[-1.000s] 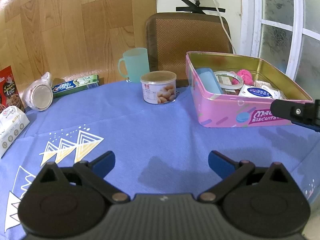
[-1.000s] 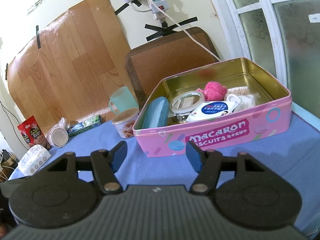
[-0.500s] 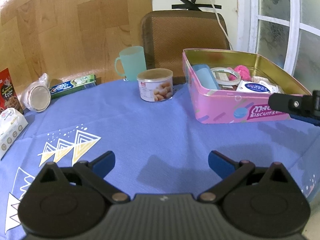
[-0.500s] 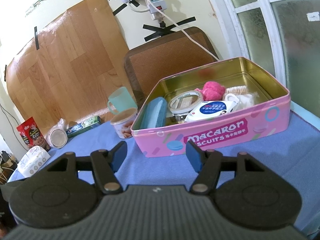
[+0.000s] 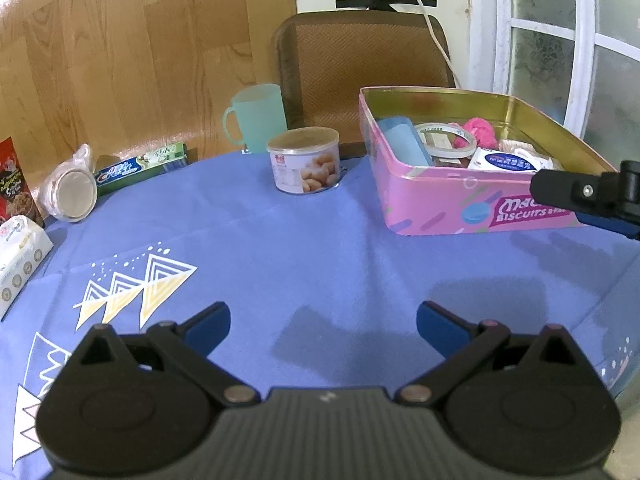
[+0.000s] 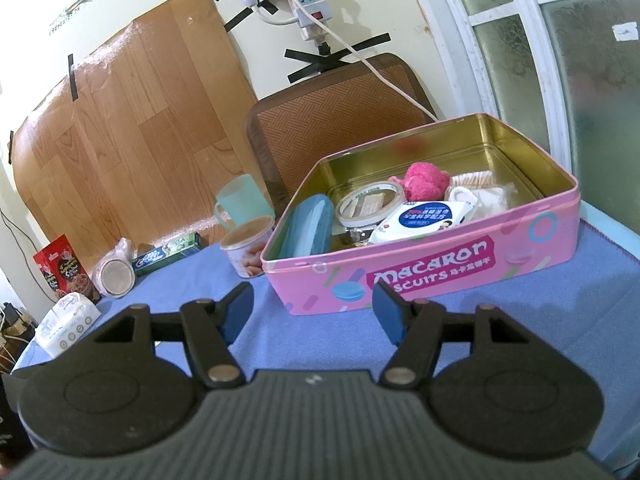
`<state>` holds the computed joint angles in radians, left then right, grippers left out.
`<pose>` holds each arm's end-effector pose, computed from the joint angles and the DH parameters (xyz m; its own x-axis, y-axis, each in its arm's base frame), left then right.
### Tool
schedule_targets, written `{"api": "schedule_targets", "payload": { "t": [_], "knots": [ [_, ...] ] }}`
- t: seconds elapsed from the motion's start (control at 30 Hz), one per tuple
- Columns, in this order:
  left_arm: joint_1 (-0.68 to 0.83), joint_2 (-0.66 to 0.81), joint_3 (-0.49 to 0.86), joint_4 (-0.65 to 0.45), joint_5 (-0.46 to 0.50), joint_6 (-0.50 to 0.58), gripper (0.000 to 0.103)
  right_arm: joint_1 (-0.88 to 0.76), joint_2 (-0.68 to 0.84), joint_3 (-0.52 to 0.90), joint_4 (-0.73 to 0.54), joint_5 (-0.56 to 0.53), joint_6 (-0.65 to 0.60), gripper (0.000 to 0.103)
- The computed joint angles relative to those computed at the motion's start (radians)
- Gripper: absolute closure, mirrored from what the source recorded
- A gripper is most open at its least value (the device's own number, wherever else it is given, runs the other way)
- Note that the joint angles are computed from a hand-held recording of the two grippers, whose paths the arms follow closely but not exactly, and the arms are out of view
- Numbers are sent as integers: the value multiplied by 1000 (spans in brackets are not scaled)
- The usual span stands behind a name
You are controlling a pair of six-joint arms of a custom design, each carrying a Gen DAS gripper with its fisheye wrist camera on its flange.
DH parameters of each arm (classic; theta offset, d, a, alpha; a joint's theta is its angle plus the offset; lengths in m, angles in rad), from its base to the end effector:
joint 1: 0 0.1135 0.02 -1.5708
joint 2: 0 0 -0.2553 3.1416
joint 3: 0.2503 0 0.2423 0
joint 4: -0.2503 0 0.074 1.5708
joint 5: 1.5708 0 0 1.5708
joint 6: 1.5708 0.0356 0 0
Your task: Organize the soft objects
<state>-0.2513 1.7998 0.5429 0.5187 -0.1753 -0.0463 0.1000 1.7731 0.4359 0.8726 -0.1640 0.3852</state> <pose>0.2807 -0.0657 0.0840 -0.6567 0.1215 -0.7443 0.0896 0.9925 0.0830 0.2796 0.0339 0.1002 -0.5047 0.3219 -0.8010 -0.0583 0.9130 0.4037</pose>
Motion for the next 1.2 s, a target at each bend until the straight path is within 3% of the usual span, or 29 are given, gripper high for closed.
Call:
{"api": "schedule_targets", "payload": {
  "t": [1.2],
  "knots": [
    [21,67,66,-84,23,-45,0,11,25,-5,16,20,28,30]
  ]
}}
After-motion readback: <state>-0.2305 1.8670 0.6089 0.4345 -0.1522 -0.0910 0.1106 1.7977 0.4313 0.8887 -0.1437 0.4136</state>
